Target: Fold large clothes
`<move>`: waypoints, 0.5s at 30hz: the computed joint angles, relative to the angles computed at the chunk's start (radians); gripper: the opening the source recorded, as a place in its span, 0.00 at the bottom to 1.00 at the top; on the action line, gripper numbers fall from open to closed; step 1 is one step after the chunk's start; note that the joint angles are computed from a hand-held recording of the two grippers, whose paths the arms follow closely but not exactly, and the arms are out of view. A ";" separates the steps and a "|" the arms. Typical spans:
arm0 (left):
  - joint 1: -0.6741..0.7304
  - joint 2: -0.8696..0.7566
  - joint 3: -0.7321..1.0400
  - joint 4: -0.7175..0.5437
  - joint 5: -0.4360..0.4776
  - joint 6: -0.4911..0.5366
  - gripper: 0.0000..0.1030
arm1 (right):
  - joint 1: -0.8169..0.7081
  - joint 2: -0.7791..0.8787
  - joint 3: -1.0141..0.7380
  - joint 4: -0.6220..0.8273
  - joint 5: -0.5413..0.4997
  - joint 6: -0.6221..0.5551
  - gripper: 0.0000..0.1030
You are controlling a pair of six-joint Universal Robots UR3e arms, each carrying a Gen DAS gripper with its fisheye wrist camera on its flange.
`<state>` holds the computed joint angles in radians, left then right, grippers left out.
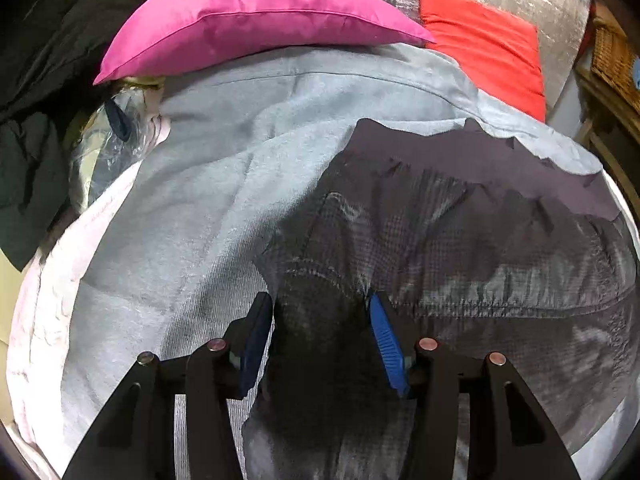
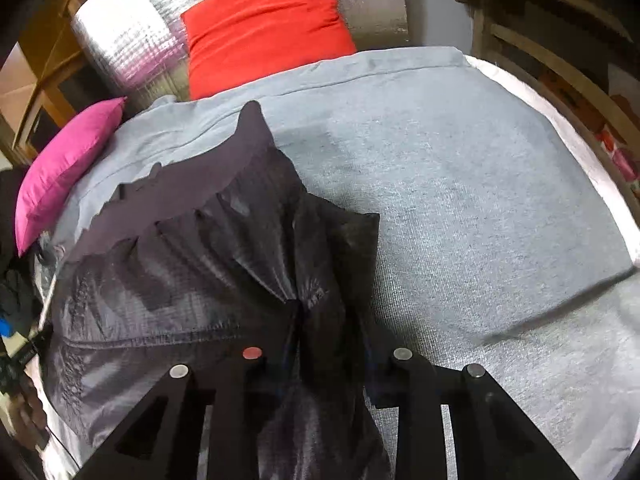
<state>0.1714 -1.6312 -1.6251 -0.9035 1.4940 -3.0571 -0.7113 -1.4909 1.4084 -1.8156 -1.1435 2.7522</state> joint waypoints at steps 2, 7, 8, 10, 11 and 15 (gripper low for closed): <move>-0.002 0.016 -0.010 0.007 0.007 0.006 0.51 | -0.033 -0.016 0.011 0.015 0.041 0.003 0.38; 0.017 0.068 -0.045 0.016 0.001 0.025 0.51 | -0.094 -0.098 0.068 0.012 0.048 -0.011 0.87; 0.022 0.076 -0.050 0.017 -0.003 0.026 0.51 | -0.116 -0.108 0.062 0.050 0.066 -0.033 0.87; 0.041 0.098 -0.068 0.016 -0.022 0.037 0.53 | -0.139 -0.116 0.046 0.104 0.085 -0.059 0.87; 0.048 0.104 -0.074 0.015 -0.029 0.041 0.54 | -0.156 -0.119 0.033 0.142 0.105 -0.083 0.87; 0.137 0.132 -0.096 -0.037 -0.168 0.077 0.66 | -0.218 -0.105 -0.030 0.325 0.202 -0.173 0.87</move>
